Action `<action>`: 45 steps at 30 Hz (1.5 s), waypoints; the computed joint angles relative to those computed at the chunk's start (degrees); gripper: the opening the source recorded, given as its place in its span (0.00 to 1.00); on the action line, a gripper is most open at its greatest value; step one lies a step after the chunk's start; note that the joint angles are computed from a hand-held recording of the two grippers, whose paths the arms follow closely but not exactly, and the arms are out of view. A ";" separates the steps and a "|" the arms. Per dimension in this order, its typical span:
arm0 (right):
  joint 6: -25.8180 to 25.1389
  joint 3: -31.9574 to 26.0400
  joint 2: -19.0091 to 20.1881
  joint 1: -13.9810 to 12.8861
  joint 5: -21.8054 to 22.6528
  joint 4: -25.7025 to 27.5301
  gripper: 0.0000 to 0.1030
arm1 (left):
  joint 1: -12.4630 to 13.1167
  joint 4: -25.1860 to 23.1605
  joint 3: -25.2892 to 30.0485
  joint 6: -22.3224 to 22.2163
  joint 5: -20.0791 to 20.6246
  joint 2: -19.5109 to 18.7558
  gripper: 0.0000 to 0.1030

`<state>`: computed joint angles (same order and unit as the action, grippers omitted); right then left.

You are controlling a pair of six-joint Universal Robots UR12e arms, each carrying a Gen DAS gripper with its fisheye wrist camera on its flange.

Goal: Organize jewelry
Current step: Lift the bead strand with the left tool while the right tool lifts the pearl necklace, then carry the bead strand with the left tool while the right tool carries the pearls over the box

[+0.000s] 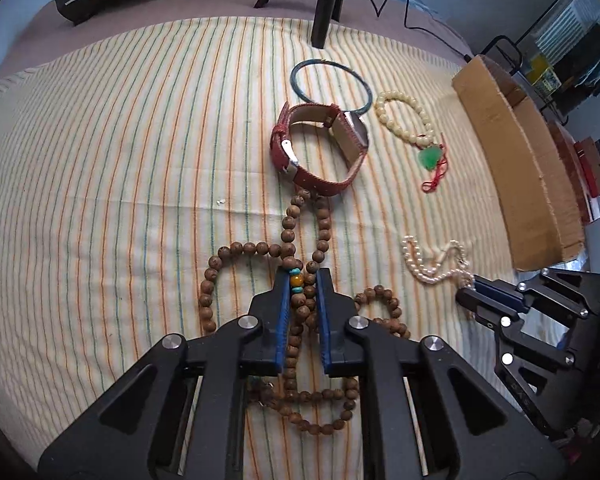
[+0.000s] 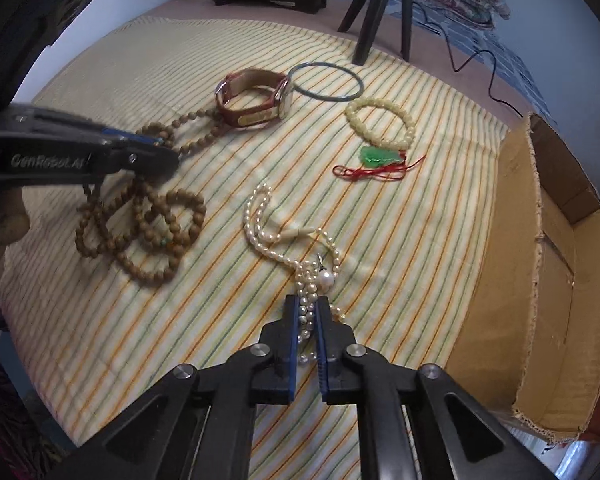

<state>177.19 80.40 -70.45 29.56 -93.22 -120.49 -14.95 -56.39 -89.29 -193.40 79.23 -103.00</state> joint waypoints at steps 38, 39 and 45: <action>11.67 4.35 -11.69 -5.06 -2.42 -18.32 0.04 | -2.73 12.49 6.52 3.89 -9.88 4.27 0.10; 11.63 4.28 -11.72 -5.40 -2.65 -18.10 0.04 | -3.08 12.62 7.14 3.96 -9.89 3.80 0.10; 11.63 4.40 -11.61 -8.47 -3.03 -17.68 0.04 | -5.35 12.46 11.70 3.74 -10.93 -0.15 0.10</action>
<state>188.82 84.80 -82.06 21.09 -96.25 -138.17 -20.31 -43.93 -77.59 -189.65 68.30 -103.15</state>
